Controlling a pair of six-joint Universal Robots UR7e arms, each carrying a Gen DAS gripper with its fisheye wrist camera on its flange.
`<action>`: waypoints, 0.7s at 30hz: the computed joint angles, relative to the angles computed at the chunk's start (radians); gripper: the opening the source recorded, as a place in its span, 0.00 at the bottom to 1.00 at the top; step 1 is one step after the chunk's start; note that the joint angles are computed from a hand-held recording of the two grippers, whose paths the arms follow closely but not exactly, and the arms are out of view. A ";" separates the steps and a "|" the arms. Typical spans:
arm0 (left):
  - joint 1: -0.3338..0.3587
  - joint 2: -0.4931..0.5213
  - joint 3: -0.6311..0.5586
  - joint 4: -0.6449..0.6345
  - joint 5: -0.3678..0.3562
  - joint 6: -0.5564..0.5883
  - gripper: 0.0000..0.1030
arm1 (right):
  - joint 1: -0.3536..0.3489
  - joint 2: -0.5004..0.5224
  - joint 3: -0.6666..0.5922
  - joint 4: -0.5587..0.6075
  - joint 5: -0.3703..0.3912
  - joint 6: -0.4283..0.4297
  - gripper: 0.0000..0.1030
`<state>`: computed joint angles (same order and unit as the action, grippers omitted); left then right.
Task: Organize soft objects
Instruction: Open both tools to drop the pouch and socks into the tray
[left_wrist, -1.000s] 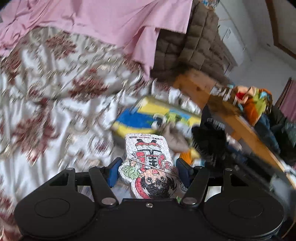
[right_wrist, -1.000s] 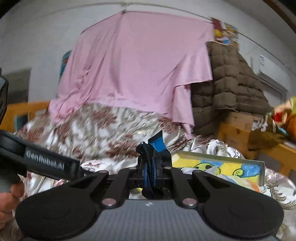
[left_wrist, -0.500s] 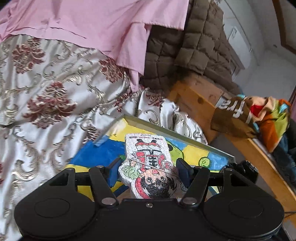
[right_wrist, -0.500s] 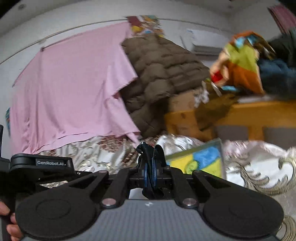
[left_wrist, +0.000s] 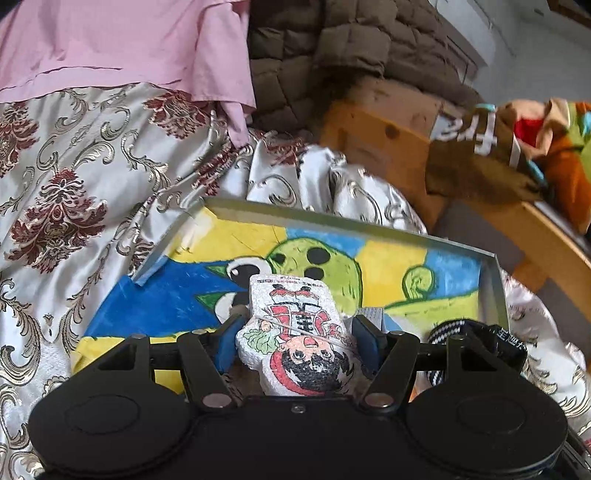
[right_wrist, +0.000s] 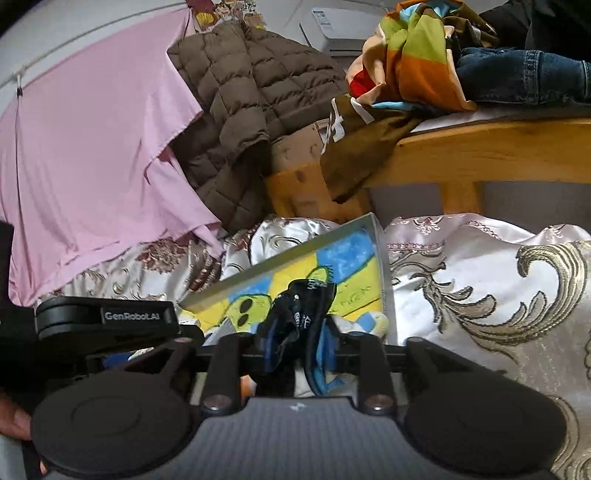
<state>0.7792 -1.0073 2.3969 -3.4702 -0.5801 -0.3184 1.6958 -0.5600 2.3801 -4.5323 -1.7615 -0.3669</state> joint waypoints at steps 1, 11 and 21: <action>-0.001 0.004 -0.004 0.019 0.005 -0.011 0.64 | 0.002 0.001 -0.001 -0.001 -0.004 -0.005 0.35; -0.022 -0.028 0.006 0.067 0.037 -0.090 0.78 | 0.011 -0.009 0.015 -0.013 0.005 -0.049 0.69; -0.090 -0.086 0.087 0.071 0.119 -0.205 0.93 | 0.022 -0.018 0.046 -0.053 0.005 -0.028 0.90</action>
<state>0.6894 -1.0930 2.4835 -3.3988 -0.4611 -0.5234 1.7177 -0.5784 2.4262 -4.5854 -1.7563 -0.3944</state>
